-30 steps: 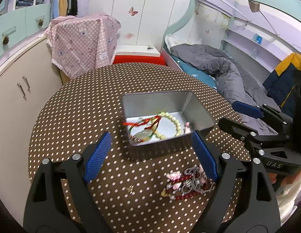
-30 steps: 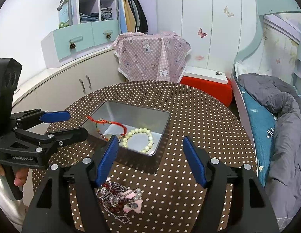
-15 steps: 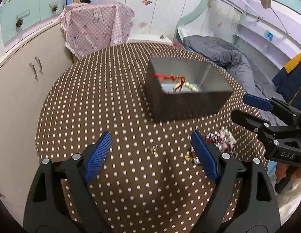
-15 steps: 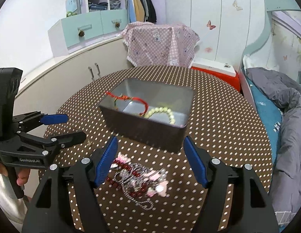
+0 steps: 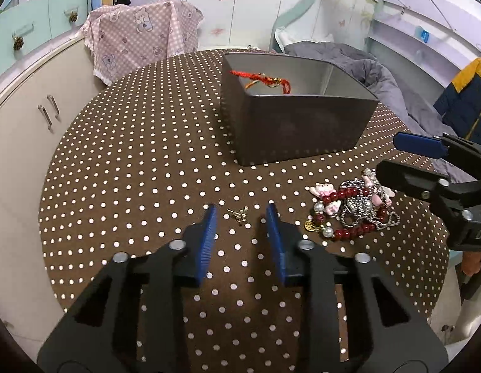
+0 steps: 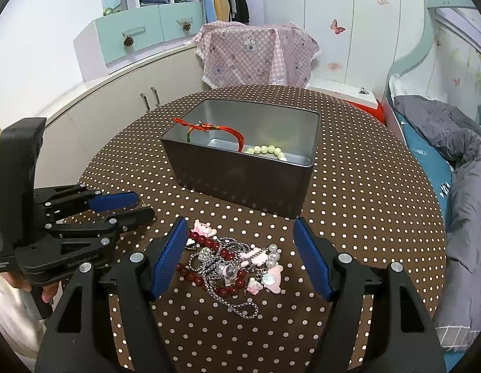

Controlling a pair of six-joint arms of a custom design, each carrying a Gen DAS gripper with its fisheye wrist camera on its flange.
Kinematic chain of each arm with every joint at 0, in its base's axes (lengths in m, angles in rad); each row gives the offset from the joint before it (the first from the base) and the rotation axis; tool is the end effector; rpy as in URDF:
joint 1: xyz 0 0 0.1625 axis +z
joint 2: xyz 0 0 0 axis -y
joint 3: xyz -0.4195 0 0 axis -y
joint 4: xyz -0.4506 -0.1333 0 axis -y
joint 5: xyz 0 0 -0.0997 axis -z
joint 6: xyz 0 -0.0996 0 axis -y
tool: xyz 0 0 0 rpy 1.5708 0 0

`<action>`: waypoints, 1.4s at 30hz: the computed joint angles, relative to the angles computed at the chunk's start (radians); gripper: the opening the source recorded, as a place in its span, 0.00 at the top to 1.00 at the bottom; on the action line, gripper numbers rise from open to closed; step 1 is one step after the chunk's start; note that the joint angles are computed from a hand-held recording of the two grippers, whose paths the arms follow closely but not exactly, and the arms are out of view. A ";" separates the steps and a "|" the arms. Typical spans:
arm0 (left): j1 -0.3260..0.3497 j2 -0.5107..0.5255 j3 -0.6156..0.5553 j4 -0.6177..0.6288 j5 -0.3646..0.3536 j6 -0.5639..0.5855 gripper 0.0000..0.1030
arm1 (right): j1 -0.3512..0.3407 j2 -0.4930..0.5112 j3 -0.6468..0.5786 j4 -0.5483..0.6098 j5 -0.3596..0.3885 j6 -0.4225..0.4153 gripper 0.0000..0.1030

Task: Organize jewelry

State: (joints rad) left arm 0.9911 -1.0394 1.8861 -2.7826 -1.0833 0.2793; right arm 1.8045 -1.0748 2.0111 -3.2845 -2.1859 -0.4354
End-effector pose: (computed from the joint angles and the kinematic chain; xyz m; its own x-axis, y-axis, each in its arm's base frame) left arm -0.1976 -0.6304 0.1400 -0.6575 0.5461 -0.5190 0.7209 0.6564 -0.2226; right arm 0.2115 -0.5611 0.1805 -0.7358 -0.1069 0.6688 -0.5243 0.7150 -0.4625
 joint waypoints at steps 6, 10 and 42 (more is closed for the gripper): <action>0.009 0.012 -0.021 0.007 -0.010 0.006 0.82 | -0.005 -0.002 -0.003 0.009 -0.002 0.007 0.35; 0.015 0.012 -0.027 0.009 -0.011 0.004 0.86 | -0.007 -0.003 -0.002 0.012 0.000 0.006 0.35; 0.039 -0.012 -0.014 -0.045 -0.055 0.036 0.87 | 0.010 0.093 -0.104 0.164 -0.064 -0.062 0.55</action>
